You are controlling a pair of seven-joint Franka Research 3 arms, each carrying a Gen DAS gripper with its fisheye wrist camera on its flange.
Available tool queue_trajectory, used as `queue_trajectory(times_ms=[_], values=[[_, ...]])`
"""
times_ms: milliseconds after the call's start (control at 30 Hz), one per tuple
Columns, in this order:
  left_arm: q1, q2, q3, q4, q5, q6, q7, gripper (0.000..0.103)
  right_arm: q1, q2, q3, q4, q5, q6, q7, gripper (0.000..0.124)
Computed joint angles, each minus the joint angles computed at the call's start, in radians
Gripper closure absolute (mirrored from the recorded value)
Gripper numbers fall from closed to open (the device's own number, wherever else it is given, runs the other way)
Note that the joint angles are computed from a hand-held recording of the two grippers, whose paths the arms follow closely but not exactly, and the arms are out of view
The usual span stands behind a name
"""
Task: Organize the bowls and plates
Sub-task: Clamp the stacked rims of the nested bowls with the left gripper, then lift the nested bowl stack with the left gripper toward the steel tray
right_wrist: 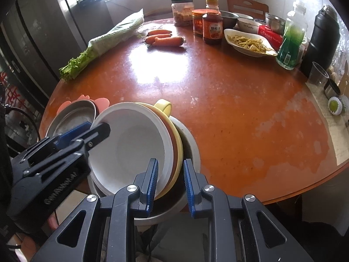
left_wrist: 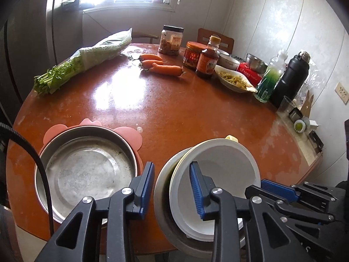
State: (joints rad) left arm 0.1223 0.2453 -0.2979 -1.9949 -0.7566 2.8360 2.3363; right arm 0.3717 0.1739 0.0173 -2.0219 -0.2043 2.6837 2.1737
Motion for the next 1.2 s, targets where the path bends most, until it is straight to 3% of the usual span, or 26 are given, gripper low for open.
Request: queue_trajectory(times_ms=[133,400,533,700,800,1033,1133,1200], values=[[0.040,-0.001,-0.023,0.015,-0.126,-0.052,0.094,0.069,-0.006,-0.002,0.005,-0.005,0.026,0.006,-0.017,0.099],[0.016,-0.037,0.019,0.003,-0.217,-0.022,0.174,0.063,-0.005,-0.022,0.000,-0.018,0.004,0.013,0.006,0.099],[-0.006,-0.063,0.046,-0.020,-0.188,-0.001,0.157,0.058,-0.010,-0.025,0.003,-0.018,0.001,0.005,0.009,0.099],[-0.011,-0.084,0.092,-0.039,-0.102,-0.105,0.060,0.058,-0.014,-0.023,0.004,-0.019,-0.001,-0.002,0.010,0.099],[-0.007,-0.095,0.105,-0.059,-0.107,-0.127,0.054,0.058,-0.020,-0.022,0.007,-0.023,0.020,-0.004,-0.007,0.099],[-0.058,-0.133,0.108,-0.172,0.028,0.046,0.015,0.058,-0.047,-0.048,0.028,-0.070,0.150,0.047,-0.099,0.099],[-0.055,-0.132,0.095,-0.181,0.015,0.057,0.037,0.058,-0.050,-0.055,0.031,-0.078,0.191,0.050,-0.127,0.099],[-0.039,-0.132,0.078,-0.172,-0.073,0.025,0.121,0.058,-0.054,-0.063,0.033,-0.092,0.218,0.064,-0.141,0.099]])
